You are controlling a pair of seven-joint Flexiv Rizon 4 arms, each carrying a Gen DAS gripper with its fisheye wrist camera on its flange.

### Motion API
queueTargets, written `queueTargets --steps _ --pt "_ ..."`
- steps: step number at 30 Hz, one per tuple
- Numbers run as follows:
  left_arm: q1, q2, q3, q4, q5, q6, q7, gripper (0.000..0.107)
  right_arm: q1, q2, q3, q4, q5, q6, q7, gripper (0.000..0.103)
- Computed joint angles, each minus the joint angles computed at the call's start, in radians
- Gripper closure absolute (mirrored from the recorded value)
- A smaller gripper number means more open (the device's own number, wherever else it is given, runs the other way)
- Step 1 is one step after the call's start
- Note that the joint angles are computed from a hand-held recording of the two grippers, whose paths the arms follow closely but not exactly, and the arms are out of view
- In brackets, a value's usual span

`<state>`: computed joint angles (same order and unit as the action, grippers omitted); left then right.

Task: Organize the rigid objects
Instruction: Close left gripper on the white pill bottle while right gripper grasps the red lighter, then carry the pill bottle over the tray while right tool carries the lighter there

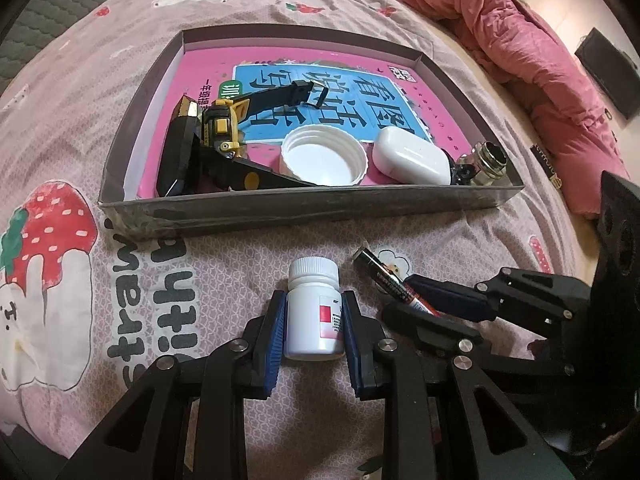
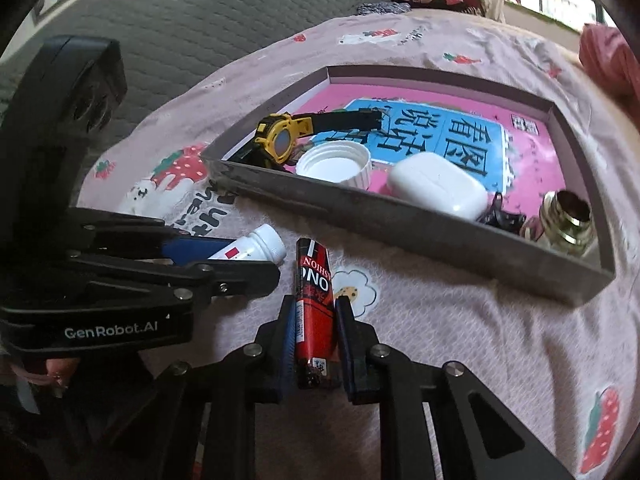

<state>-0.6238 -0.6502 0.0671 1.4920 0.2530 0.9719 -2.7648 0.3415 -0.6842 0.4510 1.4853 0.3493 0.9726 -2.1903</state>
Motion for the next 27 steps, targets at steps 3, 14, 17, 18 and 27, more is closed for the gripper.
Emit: queueTargets --steps 3,14,17,18,27 --pt "0.002 0.001 -0.003 0.003 -0.004 0.003 -0.002 0.080 0.004 -0.021 -0.017 -0.042 0.004 -0.060 0.065 0.084" --pt "-0.007 0.004 0.004 -0.004 0.009 -0.013 -0.018 0.080 0.038 -0.029 -0.019 -0.008 -0.107 0.036 0.120 0.089" --pt "-0.012 0.011 0.010 -0.002 0.023 -0.006 -0.028 0.080 0.002 -0.021 0.009 -0.016 -0.060 0.021 0.103 0.092" --pt "-0.016 0.013 0.013 -0.006 0.030 -0.008 -0.032 0.080 -0.013 -0.017 0.019 -0.022 -0.037 0.015 0.100 0.092" --pt "-0.041 0.042 0.035 -0.053 0.109 -0.032 -0.063 0.080 -0.069 0.029 0.054 -0.061 0.136 0.030 0.014 0.092"
